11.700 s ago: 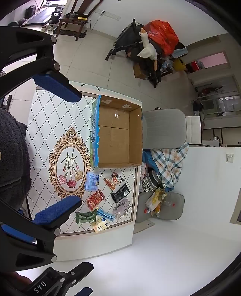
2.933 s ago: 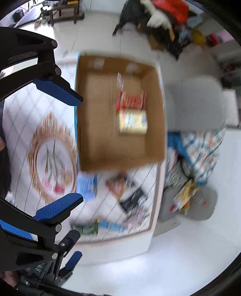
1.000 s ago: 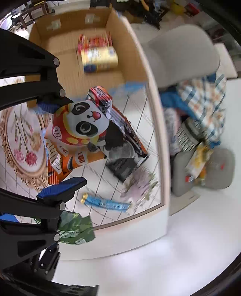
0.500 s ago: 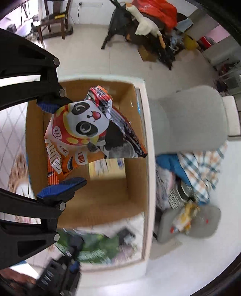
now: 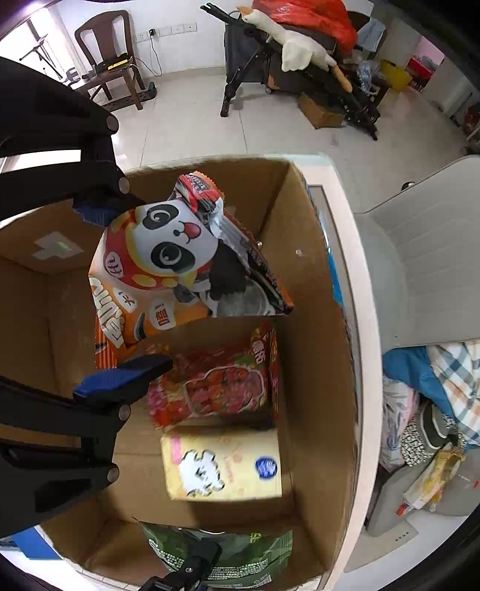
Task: Organize soft objects
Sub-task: 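Carry both packets into the box and open both tools to release them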
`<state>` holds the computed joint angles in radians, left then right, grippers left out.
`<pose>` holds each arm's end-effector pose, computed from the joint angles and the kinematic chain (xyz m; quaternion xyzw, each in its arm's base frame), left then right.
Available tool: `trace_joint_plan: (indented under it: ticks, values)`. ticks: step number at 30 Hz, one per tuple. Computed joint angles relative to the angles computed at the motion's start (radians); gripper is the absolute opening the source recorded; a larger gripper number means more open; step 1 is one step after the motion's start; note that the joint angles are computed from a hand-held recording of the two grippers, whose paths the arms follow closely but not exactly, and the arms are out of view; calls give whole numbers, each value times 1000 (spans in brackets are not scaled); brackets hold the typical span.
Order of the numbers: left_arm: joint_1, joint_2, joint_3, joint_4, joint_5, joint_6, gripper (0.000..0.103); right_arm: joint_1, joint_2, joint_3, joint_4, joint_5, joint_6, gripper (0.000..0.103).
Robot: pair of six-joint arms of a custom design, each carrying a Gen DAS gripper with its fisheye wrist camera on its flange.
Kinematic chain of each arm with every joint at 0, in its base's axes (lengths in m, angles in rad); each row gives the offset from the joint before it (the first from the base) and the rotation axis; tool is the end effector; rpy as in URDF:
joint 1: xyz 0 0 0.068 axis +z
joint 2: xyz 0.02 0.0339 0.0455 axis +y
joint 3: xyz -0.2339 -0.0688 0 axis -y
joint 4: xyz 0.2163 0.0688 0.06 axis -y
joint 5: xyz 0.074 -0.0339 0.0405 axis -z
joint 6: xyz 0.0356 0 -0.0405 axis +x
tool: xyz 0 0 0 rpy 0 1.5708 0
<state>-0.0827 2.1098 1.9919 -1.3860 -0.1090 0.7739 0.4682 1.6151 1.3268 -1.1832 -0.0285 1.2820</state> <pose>0.3683 -0.0266 0.2392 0.4128 0.9086 0.0625 0.0130 0.2366 0.1208 0.2341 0.3946 0.9174 0.0472 0.0209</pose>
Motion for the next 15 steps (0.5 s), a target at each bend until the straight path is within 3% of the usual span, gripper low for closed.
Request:
trace_joint_plan:
  ticks: [11,13,14,15]
  values:
    - [-5,128,114,-58,-47,-33,62,-50,148,51,1,-3,-50,32]
    - [5,158,172,-105,-42,-42,64,-55,153,62,-3,-3,-54,46]
    - [9,175,205,-130,-38,-50,65,-59,155,65,-3,0,-63,61]
    - [10,189,229,-148,-32,-54,72,-58,159,78,-7,-1,-73,68]
